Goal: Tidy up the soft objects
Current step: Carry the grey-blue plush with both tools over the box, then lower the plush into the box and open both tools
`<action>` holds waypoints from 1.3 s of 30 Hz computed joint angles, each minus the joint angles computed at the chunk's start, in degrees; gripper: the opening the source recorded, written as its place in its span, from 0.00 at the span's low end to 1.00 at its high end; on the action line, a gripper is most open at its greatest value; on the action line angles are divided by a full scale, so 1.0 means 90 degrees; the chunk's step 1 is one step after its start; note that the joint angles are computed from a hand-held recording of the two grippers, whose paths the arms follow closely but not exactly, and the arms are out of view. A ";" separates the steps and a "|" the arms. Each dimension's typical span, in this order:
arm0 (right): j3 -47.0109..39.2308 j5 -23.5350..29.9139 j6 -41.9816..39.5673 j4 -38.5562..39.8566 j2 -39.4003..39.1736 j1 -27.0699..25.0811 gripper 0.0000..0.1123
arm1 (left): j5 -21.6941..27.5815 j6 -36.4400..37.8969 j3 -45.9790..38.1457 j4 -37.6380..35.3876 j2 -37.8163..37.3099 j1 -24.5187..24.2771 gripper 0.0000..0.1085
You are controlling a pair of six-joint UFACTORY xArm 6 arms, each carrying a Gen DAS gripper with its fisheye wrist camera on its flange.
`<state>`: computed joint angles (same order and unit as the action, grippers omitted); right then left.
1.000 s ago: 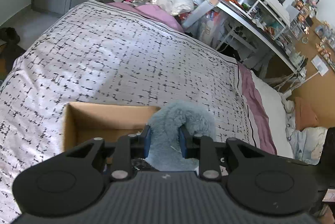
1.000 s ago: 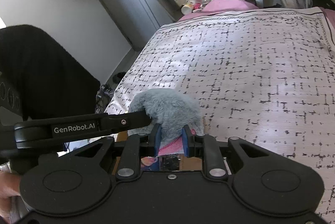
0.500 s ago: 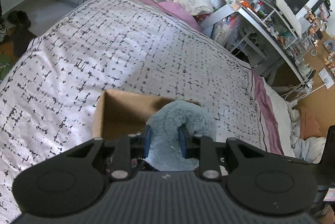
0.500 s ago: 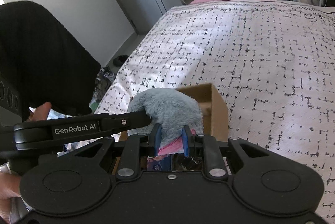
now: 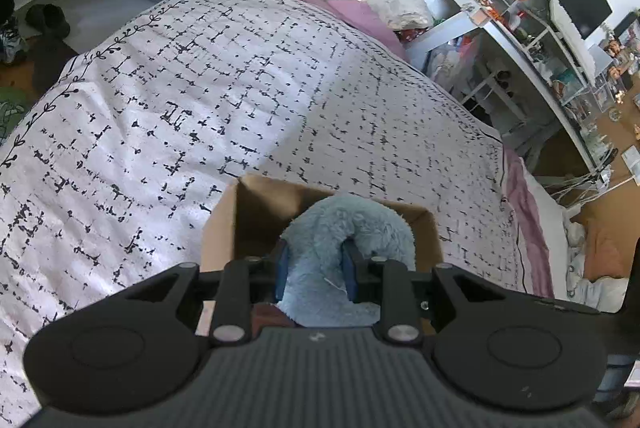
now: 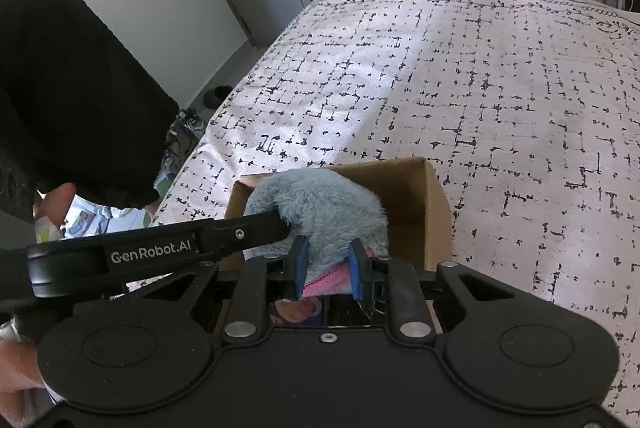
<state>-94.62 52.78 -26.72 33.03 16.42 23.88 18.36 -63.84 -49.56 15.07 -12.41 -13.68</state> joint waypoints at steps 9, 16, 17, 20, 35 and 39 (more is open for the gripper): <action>-0.0071 0.0203 0.0189 -0.0185 0.0136 -0.0013 0.22 | 0.0125 0.0466 -0.0026 -0.0560 0.0211 -0.0009 0.25; 0.0214 0.0083 0.0010 0.0061 -0.0238 -0.0158 0.42 | 0.0530 -0.0074 -0.0143 -0.0178 -0.0007 -0.0112 0.29; 0.0257 0.0095 -0.0032 0.0115 -0.0312 -0.0199 0.42 | 0.0574 -0.0134 -0.0140 -0.0165 -0.0072 -0.0133 0.31; 0.0350 0.0149 -0.0155 0.0266 -0.0486 -0.0342 0.45 | 0.0820 -0.0574 -0.0196 0.0182 -0.0259 -0.0222 0.42; 0.1098 0.0675 -0.0797 0.0820 -0.1519 -0.1306 0.56 | 0.2930 -0.1732 -0.0920 0.1556 -0.0868 -0.1374 0.75; 0.1256 0.0838 -0.0966 0.0993 -0.1785 -0.1571 0.59 | 0.3423 -0.1952 -0.1100 0.1694 -0.0926 -0.1743 0.77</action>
<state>-83.31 60.32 -35.42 41.96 0.35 9.75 49.17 -81.41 -59.46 30.32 -20.74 -29.36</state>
